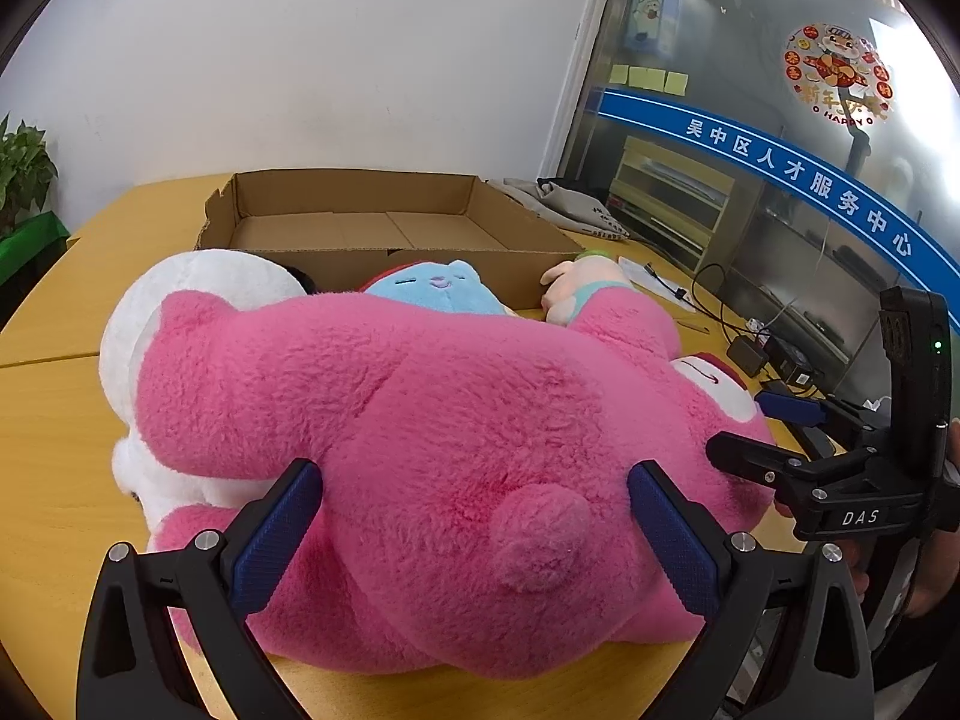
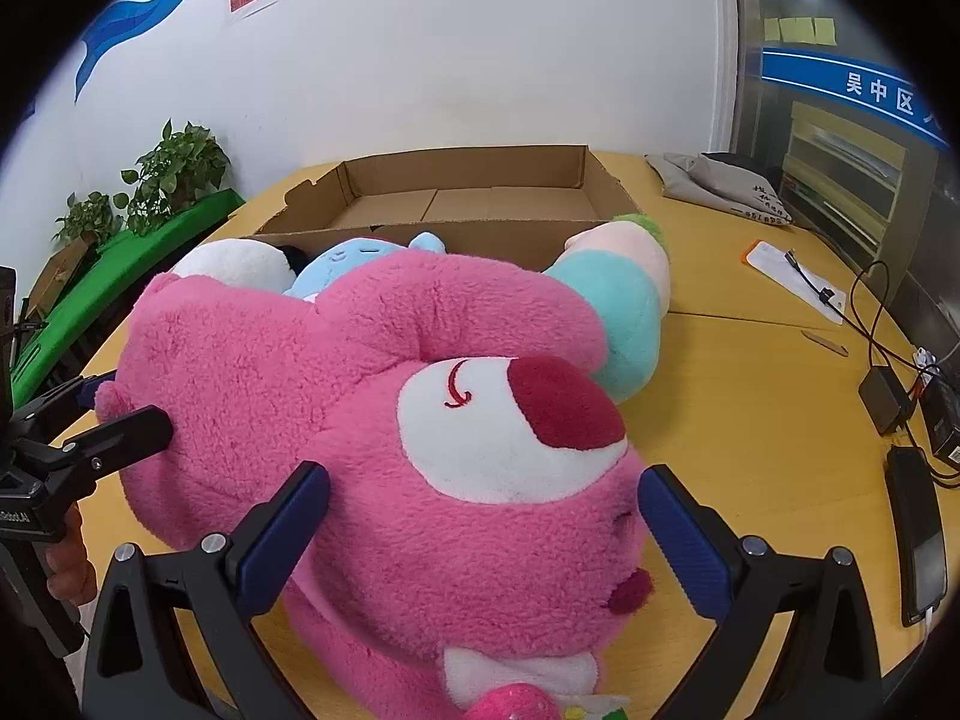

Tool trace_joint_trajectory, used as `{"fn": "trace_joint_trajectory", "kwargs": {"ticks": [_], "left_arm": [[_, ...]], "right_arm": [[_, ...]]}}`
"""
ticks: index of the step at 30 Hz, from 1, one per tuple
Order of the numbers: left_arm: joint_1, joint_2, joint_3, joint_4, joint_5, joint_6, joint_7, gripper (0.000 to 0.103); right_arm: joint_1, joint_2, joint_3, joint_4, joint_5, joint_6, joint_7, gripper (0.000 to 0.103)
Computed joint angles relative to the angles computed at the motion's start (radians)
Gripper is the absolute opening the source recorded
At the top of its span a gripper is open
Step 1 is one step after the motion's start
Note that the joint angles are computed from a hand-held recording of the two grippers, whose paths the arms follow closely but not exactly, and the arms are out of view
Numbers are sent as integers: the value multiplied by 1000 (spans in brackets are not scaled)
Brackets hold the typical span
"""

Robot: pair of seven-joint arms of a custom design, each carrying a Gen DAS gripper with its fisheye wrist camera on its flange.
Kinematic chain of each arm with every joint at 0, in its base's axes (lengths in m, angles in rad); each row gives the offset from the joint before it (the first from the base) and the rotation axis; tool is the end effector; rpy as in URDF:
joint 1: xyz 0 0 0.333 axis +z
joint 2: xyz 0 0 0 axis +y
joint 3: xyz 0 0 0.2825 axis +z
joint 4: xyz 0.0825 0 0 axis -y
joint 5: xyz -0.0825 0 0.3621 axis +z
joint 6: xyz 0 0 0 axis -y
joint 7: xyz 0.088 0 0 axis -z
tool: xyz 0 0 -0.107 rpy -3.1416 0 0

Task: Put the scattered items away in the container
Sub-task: 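Close the left tool on the pink bear while the right tool closes on it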

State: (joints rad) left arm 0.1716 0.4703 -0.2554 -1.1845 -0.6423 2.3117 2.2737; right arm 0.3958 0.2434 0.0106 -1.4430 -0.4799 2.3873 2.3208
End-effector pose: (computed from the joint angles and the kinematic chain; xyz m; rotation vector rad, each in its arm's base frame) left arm 0.7013 -0.0232 0.5811 -1.3938 2.1934 -1.2881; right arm 0.6025 0.2537 0.6035 -1.6393 1.8338 -0.7370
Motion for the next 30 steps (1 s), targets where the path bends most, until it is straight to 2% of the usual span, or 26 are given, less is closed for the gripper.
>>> {"fn": "trace_joint_trajectory", "kwargs": {"ticks": [8, 12, 15, 19, 21, 26, 30], "left_arm": [[18, 74, -14, 113, -9, -101, -30, 103], [34, 140, -27, 218, -12, -193, -54, 103], [34, 186, -32, 286, 4, -242, -79, 103], [28, 193, -30, 293, 37, -249, -86, 102], [27, 187, -29, 286, 48, -249, -83, 97], [39, 179, -33, 272, 45, -263, -61, 87], [52, 163, -36, 247, 28, -269, -45, 84]], "right_arm": [[-12, -24, 1, -40, 11, 36, 4, 102], [-44, -72, 4, -137, 49, 126, -14, 102], [-96, -102, 20, -220, 213, 224, -60, 102], [-117, -65, 44, -214, 351, 265, -183, 103], [-104, -53, 31, -211, 328, 281, -167, 103], [-109, -40, 32, -222, 357, 324, -244, 103], [-133, -54, 50, -271, 449, 390, -340, 103]]}}
